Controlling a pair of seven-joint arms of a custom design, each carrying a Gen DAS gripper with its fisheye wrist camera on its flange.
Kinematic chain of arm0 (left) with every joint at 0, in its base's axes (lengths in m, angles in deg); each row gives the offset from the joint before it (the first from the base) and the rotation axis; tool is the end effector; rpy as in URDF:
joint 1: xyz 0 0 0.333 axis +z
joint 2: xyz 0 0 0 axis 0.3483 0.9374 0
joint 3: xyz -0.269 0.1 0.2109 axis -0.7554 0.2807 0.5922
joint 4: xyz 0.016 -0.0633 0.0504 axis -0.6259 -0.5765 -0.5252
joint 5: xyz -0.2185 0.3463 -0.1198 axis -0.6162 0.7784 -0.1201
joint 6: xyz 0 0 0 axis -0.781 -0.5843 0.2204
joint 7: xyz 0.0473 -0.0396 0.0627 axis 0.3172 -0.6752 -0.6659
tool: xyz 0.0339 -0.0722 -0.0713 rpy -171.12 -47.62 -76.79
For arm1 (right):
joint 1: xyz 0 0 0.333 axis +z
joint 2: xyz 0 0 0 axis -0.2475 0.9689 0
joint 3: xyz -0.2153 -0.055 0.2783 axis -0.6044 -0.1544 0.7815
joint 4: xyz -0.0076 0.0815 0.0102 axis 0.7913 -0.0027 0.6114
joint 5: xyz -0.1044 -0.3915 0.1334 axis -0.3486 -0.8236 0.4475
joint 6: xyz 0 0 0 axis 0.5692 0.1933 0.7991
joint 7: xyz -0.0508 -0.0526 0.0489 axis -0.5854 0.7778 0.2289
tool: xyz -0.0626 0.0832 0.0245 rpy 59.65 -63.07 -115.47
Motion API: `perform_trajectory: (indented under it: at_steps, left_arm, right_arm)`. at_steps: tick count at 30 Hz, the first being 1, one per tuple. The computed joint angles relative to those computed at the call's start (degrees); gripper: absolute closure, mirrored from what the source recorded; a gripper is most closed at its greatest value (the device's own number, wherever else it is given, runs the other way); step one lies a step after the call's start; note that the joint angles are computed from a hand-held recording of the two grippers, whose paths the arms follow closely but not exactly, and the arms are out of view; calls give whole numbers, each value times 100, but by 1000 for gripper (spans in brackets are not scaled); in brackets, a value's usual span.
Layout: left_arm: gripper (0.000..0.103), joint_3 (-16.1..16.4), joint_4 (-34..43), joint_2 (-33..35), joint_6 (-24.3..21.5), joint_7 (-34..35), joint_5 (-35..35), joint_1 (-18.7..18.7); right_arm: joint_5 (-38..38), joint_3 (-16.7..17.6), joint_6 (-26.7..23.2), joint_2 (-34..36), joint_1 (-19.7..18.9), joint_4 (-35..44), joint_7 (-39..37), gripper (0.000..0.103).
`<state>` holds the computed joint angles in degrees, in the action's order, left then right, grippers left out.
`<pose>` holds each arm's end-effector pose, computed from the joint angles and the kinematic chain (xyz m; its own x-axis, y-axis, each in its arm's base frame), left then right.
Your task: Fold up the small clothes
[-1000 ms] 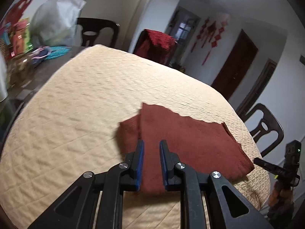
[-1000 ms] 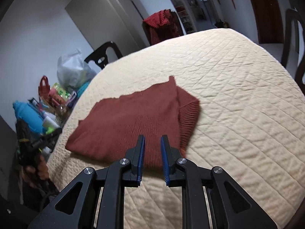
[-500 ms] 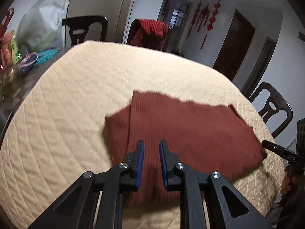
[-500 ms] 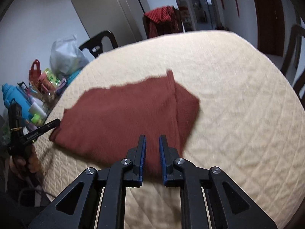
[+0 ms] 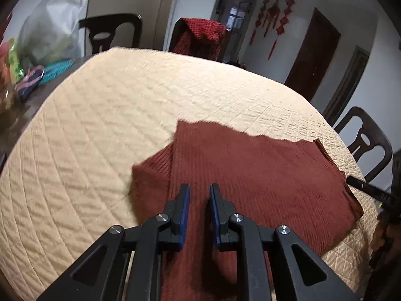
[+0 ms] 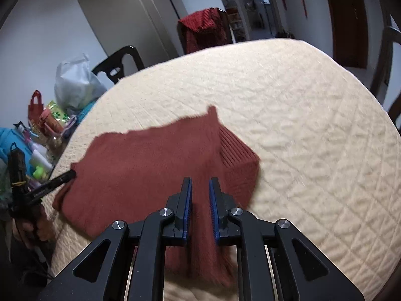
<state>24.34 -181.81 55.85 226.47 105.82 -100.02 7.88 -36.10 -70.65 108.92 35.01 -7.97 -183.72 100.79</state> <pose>0.5384 -0.2192 0.4282 -0.3496 -0.9102 0.2222 -0.7171 0.1073 -0.6887 0.5327 0.1609 0.4505 -0.0809 -0.9475 -0.3094 -0.7122 0.2721 -0.6471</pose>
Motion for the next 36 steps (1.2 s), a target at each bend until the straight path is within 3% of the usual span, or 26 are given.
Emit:
perform_trajectory:
  at_steps: [2, 4, 5, 7, 9, 12, 17, 19, 27, 30, 36]
  left_arm:
    - [84, 10, 98, 100, 47, -196, 239, -8]
    - [84, 195, 105, 230, 125, -1082, 1215, -102]
    - [84, 195, 114, 273, 73, -1249, 1389, -57]
    - [84, -196, 147, 265, 19, -688, 743, 309]
    - [84, -289, 117, 218, 24, -507, 547, 394]
    - [84, -233, 0, 100, 75, -697, 712, 323]
    - [84, -105, -166, -166, 194, -354, 358, 80]
    - [84, 5, -177, -224, 173, -116, 90, -63]
    - [84, 295, -443, -300, 109, -163, 225, -409]
    - [84, 315, -438, -317, 129, -155, 165, -436]
    - [84, 401, -672, -494, 285, -873, 1003, -520]
  right_arm:
    - [-367, 33, -134, 149, -117, 179, 326, 89]
    - [-272, -143, -338, 281, 1, 280, 307, 89]
    - [-476, -228, -382, 306, 31, 290, 522, 89]
    - [-176, -381, -241, 258, 169, 168, 298, 89]
    - [33, -434, -164, 165, 225, 51, 144, 89]
    - [-438, -287, -245, 13, 63, 4, 537, 89]
    - [-855, 99, -66, -205, -233, -64, 665, 89]
    - [-542, 89, -50, -149, -92, -6, 274, 89]
    - [2257, -334, -153, 85, 1144, 59, -2673, 88]
    - [1570, -189, -360, 181, 964, 167, -2171, 88]
    - [1681, -77, -125, 80, 1094, 162, -2491, 88]
